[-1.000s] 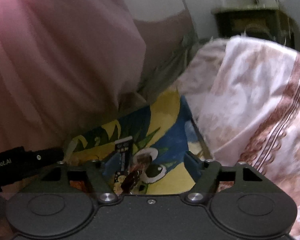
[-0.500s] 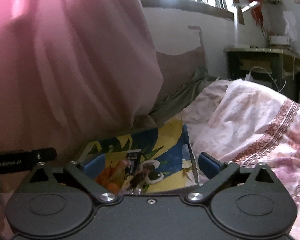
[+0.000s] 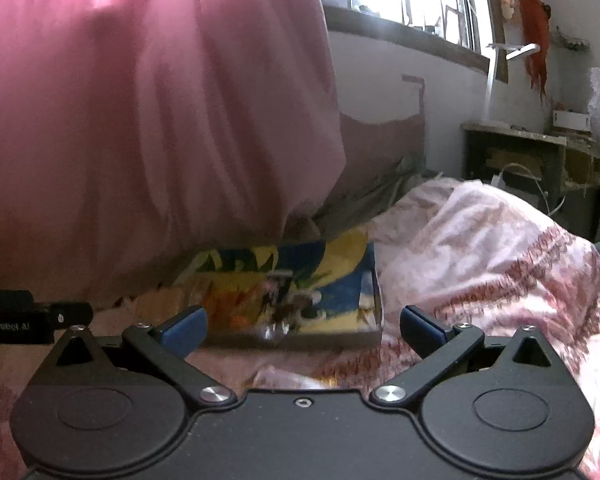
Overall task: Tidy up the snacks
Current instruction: 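Withdraw both tools from the tray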
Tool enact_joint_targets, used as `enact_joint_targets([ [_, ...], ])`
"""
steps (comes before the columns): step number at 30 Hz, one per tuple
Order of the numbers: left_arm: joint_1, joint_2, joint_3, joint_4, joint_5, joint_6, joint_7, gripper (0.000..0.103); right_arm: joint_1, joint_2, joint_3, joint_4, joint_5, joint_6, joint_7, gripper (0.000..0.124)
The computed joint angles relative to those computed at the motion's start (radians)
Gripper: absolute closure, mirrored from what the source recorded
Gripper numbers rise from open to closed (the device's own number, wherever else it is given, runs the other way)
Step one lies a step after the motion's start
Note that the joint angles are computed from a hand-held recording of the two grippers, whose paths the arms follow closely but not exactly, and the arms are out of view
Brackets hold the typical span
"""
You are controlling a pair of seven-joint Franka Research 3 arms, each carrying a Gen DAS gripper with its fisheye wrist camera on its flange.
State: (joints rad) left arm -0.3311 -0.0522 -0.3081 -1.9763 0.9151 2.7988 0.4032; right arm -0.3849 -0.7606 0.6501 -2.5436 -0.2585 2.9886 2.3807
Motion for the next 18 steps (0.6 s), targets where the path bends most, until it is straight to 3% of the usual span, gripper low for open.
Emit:
enact_joint_targets([
  [11, -0.025, -0.139, -0.021, -0.178, -0.255, -0.024, 0.167, 0.0, 0.229, -0.102, -0.094, -0.062, 0.037, -0.235, 0.036, 0.022],
  [18, -0.036, -0.185, -0.042, -0.227, -0.347, -0.087, 0.242, 0.0, 0.347, -0.097, -0.138, -0.046, 0.028, -0.411, 0.089, 0.022],
])
